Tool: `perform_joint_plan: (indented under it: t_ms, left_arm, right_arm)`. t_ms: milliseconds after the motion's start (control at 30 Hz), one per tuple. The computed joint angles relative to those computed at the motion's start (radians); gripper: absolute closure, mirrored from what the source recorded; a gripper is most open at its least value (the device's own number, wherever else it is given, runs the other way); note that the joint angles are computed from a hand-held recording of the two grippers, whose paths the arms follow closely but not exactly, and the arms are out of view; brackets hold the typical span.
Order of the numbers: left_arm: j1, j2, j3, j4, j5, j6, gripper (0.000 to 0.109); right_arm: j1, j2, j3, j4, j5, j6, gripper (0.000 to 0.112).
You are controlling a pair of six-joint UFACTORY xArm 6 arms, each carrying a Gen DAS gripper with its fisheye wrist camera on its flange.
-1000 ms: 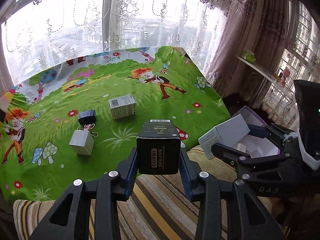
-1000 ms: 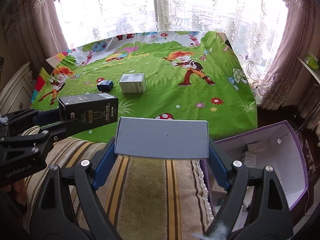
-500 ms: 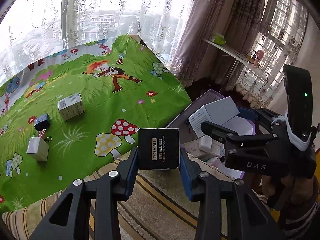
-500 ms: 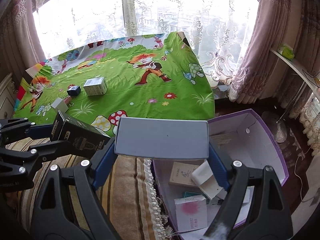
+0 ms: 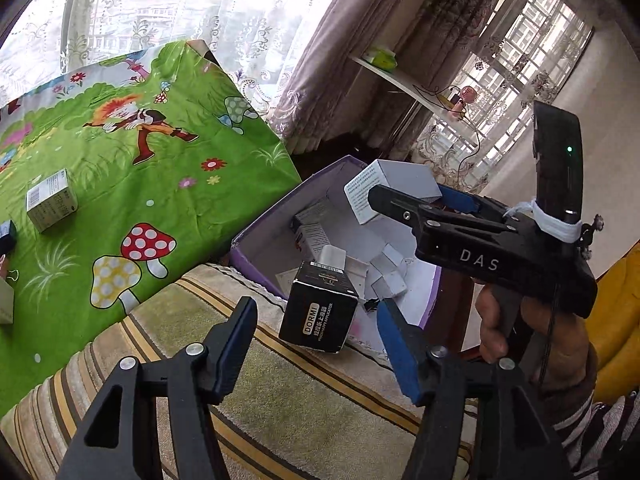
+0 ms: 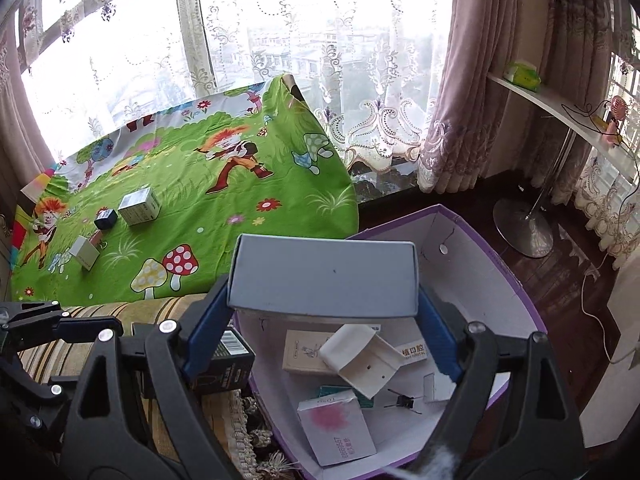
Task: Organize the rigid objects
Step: 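Carry both held boxes into the purple box and open both tools, then move both open tools back over the remaining items on the sheet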
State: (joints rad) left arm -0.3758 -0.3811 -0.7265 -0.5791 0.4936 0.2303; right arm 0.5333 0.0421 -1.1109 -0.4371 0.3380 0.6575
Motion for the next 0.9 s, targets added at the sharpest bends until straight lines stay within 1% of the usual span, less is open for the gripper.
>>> perform_joint_plan:
  t_ms: [33,267,367,467,533,600,667,733,767,900]
  left_arm:
    - [0.0,-0.003,0.004,0.005,-0.007,-0.01,0.033]
    - [0.028,-0.028,0.02,-0.034,-0.009,-0.019,0.033]
    - [0.018,-0.046,0.032,-0.003,-0.049,-0.021,0.033]
    - [0.0,-0.08,0.059,0.148,-0.123,-0.105,0.033]
    - [-0.005,-0.1,0.08,0.29,-0.181,-0.201,0.033]
    - [0.001,-0.115,0.101,0.447,-0.237,-0.285,0.029]
    - [0.013,-0.127,0.111,0.604,-0.266,-0.342,0.028]
    - [0.029,-0.132,0.112,0.711,-0.277,-0.381,0.028]
    - [0.039,-0.133,0.11,0.727,-0.278,-0.38,0.028]
    - [0.091,-0.128,0.086,0.647,-0.23,-0.292,0.028]
  right_arm:
    - [-0.002,0.002,-0.002,0.005,0.005,0.002,0.022]
    - [-0.005,0.004,0.003,0.036,0.007,-0.017,0.02]
    - [0.0,0.006,0.001,0.046,0.007,-0.03,0.02]
    - [0.006,0.008,0.0,0.059,0.008,-0.047,0.02]
    - [0.01,0.01,-0.004,0.071,0.01,-0.061,0.02]
    - [0.014,0.012,-0.006,0.075,0.013,-0.069,0.02]
    - [0.017,0.015,-0.01,0.091,0.014,-0.084,0.02]
    - [0.022,0.017,-0.015,0.097,0.015,-0.09,0.02]
    - [0.026,0.02,-0.019,0.105,0.015,-0.099,0.02]
    - [0.042,0.037,-0.047,0.122,0.014,-0.126,0.02]
